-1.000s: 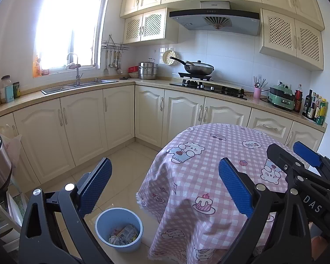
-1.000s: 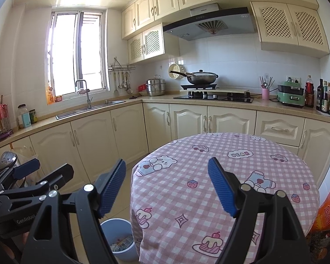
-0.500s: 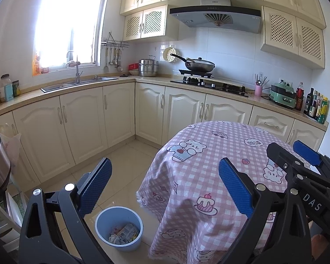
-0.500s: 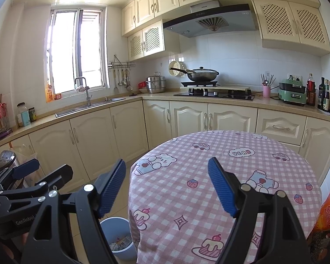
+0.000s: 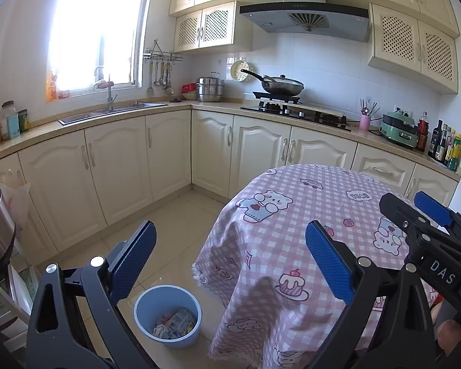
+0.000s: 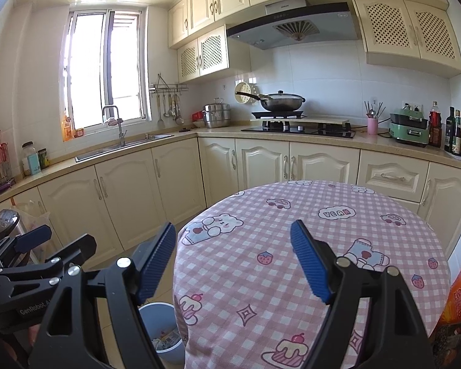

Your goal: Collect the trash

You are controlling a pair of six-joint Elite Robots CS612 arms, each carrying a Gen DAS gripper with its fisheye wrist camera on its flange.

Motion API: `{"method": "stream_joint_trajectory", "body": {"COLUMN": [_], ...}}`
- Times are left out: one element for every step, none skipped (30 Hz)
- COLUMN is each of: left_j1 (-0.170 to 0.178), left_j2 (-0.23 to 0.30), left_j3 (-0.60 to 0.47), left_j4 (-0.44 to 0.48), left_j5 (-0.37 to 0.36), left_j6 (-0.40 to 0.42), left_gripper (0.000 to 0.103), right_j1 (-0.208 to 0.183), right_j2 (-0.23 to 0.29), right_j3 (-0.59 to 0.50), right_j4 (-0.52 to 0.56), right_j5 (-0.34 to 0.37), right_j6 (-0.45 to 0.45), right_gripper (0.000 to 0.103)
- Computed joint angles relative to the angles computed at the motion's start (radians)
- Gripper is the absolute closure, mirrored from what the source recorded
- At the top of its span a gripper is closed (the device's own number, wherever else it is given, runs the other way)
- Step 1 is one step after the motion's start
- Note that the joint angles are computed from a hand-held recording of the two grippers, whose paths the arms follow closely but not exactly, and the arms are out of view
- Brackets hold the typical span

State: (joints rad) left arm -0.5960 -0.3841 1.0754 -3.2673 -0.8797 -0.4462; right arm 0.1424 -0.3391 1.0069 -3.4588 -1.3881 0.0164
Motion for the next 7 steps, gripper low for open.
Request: {"method": "stream_joint_trajectory", "body": {"left_j1": [0.001,0.001,0.002,0.002,0.003,0.003,0.004], "left_j2": [0.001,0.002,0.004,0.006,0.007,0.009,0.010], "left_j3": [-0.002,-0.005,-0.010,-0.015,-0.017,-0.019,-0.023], "left_j4": [0.006,0.012,0.021,0.029,0.033,0.038,0.045], "left_j5": [0.000,0.001,0.005,0.007,0.009,0.008,0.006], "left_j6": [-0.004,-0.008,-0.010,-0.011,-0.012,-0.014,-0.019], "left_gripper": [0.009,0.009,0.009,0.009,0.009,0.009,0.009], "right_j1": [-0.001,-0.002,-0.003,-0.004,-0.004,-0.004,-0.005], "right_j2": [0.001,0.003,0.004,0.007,0.008,0.011,0.014], "right_j3": [-0.002,-0.006,-0.010,-0.015,-0.019,-0.025,-0.030], "right_j4": [0.002,0.005,0.008,0.011,0.014,0.019,0.022], "right_j5": [-0.001,0.000,0.001,0.001,0.000,-0.001,-0.002], "right_j6": [0.000,0.003,0.003,0.003,0.003,0.001,0.000], "right_gripper": [0.027,0.027,0.027,0.027,0.027,0.027,0.027]}}
